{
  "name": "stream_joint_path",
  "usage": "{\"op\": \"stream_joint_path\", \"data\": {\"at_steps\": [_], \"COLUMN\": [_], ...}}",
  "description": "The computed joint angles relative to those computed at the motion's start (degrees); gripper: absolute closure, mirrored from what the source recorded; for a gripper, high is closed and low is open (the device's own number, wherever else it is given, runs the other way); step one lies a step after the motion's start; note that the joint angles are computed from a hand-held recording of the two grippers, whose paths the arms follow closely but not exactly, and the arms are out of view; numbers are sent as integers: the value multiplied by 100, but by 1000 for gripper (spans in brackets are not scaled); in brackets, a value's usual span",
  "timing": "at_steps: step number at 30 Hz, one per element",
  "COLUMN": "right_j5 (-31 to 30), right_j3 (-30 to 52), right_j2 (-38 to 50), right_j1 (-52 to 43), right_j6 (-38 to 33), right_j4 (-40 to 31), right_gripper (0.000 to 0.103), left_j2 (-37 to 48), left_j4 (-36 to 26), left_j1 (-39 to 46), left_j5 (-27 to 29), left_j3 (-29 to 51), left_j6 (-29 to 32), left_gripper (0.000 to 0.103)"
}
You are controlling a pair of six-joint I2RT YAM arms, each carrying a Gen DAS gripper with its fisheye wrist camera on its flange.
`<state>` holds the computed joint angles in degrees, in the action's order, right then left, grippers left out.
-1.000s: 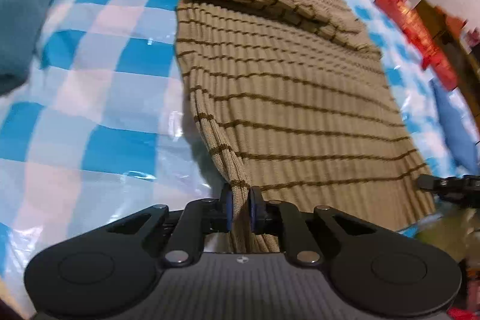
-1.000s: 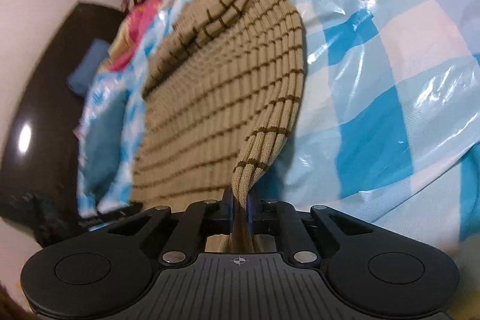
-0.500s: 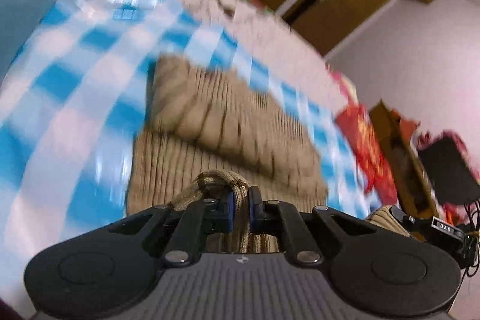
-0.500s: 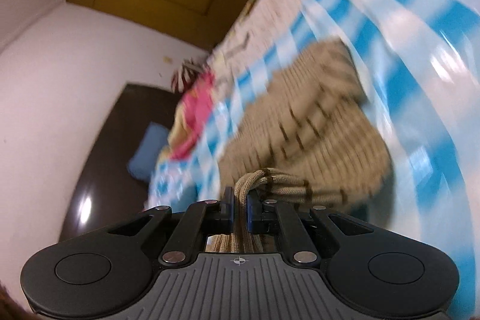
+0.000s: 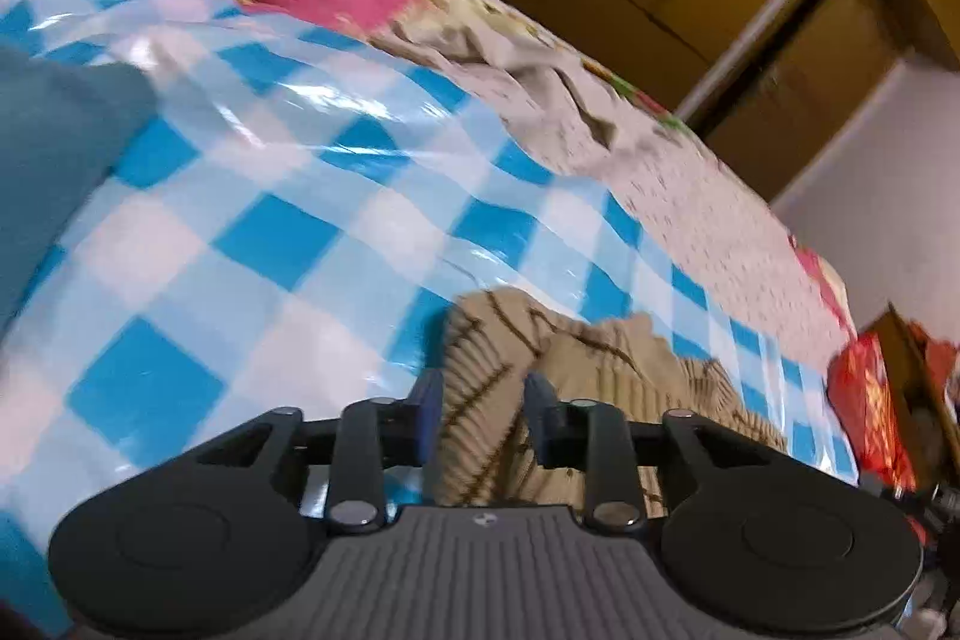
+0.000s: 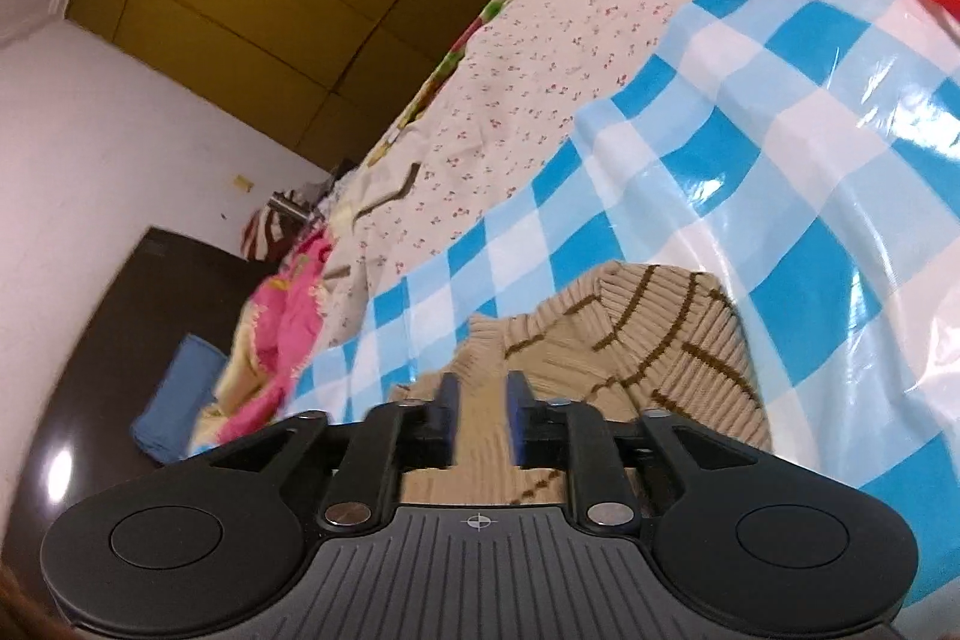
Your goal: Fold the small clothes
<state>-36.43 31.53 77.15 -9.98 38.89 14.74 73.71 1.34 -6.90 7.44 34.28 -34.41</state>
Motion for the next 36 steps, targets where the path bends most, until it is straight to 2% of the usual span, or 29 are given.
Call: {"op": "stream_joint_path", "data": {"at_steps": [3,5,8,11,15,17,18,19,20,21,22,25,27,29,32,36], "right_j5": [553,870,1418,2186,2245,2617,2835,2884,2821,2699,2598,2276,2034,1871,2068,2294], "right_j3": [-70,-82,85,308,767,869,894,929,989,1016,1029,1078,1041,930,979,1018], "right_j2": [-367,-440,-272,41,581,752,817,840,857,826,772,616,454,368,746,1258], "right_j1": [148,259,586,1052,1334,1555,1652,1673,1635,1556,1475,1206,976,760,667,675], "right_j6": [-871,-1346,-2068,-2806,-3275,-3532,-3578,-3551,-3448,-3289,-3161,-2796,-2523,-2215,-1892,-1749], "right_j4": [-549,-741,-923,-895,-1181,-1195,-1180,-1240,-1347,-1418,-1464,-1511,-1408,-1122,-863,-765], "right_gripper": [78,67,65,59,58,59,61,74,86,87,92,95,95,96,97,99], "left_j2": [-414,-536,-367,61,843,1169,1213,1236,1258,1258,1266,1278,1089,930,1290,1389], "left_j4": [-332,-498,-496,-543,-979,-1090,-1095,-1130,-1226,-1287,-1316,-1307,-985,-392,-282,-297], "left_j1": [20,-65,-355,-708,-1134,-1266,-1266,-1236,-1200,-1203,-1206,-1136,-981,-777,-679,-838], "left_j5": [-8,141,96,-260,-967,-1397,-1450,-1383,-1300,-1319,-1359,-1354,-1233,-1052,-1029,-1259], "left_j3": [-152,-179,-78,206,783,1024,1075,1142,1244,1309,1359,1420,1203,851,930,966], "left_j6": [299,509,728,1035,1580,1750,1778,1793,1762,1736,1776,1767,1516,1195,948,1137], "left_gripper": [56,52,47,43,41,41,51,67,71,75,77,80,82,83,83,83]}}
